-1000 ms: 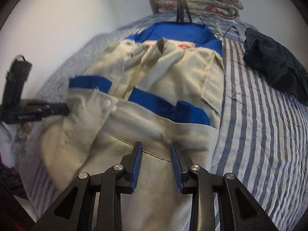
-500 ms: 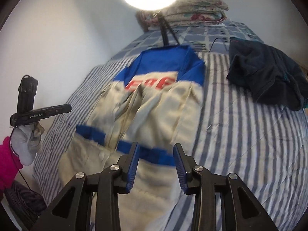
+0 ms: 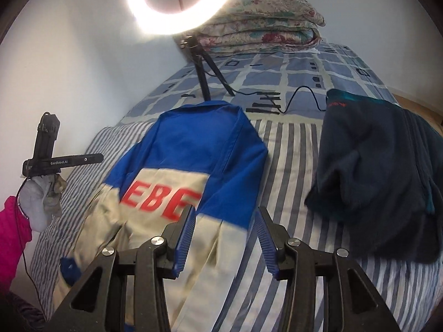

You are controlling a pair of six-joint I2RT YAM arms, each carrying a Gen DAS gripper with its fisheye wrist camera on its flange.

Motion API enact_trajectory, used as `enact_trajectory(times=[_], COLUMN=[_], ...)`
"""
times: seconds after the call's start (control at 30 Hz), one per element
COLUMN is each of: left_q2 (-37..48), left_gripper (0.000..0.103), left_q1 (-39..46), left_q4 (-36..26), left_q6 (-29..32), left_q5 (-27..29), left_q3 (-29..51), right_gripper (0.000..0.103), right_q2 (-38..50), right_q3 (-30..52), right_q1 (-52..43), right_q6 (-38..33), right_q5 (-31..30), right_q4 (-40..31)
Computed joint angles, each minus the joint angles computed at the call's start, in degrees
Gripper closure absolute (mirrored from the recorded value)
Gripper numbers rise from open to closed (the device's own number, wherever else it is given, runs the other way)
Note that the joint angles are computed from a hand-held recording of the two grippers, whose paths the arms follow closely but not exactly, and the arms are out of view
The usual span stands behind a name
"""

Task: Fold large clothes

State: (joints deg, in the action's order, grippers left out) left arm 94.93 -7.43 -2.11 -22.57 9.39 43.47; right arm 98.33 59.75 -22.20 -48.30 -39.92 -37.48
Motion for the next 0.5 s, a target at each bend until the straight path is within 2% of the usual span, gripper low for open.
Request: enact_trajectory(times=[0.07, 0.13, 0.2, 0.4, 0.5], left_q2=[4.03, 8.61, 12.85, 22.29, 26.66], left_gripper=[0.059, 0.052, 0.049, 0.049, 0.049], left_q1=[1.47, 3.0, 4.02, 5.1, 4.95], left_q4=[0.83, 0.49, -0.74, -2.54, -3.95], left_q6=[0.62, 1.78, 3.13, 4.23, 5.59], left_q5=[1.09, 2.91, 5.23, 6.06, 7.28], left_q3=[3.2, 7.36, 11.52, 21.04, 25.79], right_gripper=[0.056, 0.056, 0.056, 0.055, 0.052], right_q2=[3.92, 6.95, 9.84, 20.15, 25.07], right_q3=[3.36, 5.91, 8.51, 17.56, 22.61], right_q1=[2.95, 5.57, 7.81, 13.6, 15.43], right_q6=[3.96, 7.31, 9.52, 14.95, 16.55], right_q5=[0.34, 1.09, 2.01, 5.21, 5.18], right_q4=[2.39, 5.1, 6.86, 10.9, 10.67])
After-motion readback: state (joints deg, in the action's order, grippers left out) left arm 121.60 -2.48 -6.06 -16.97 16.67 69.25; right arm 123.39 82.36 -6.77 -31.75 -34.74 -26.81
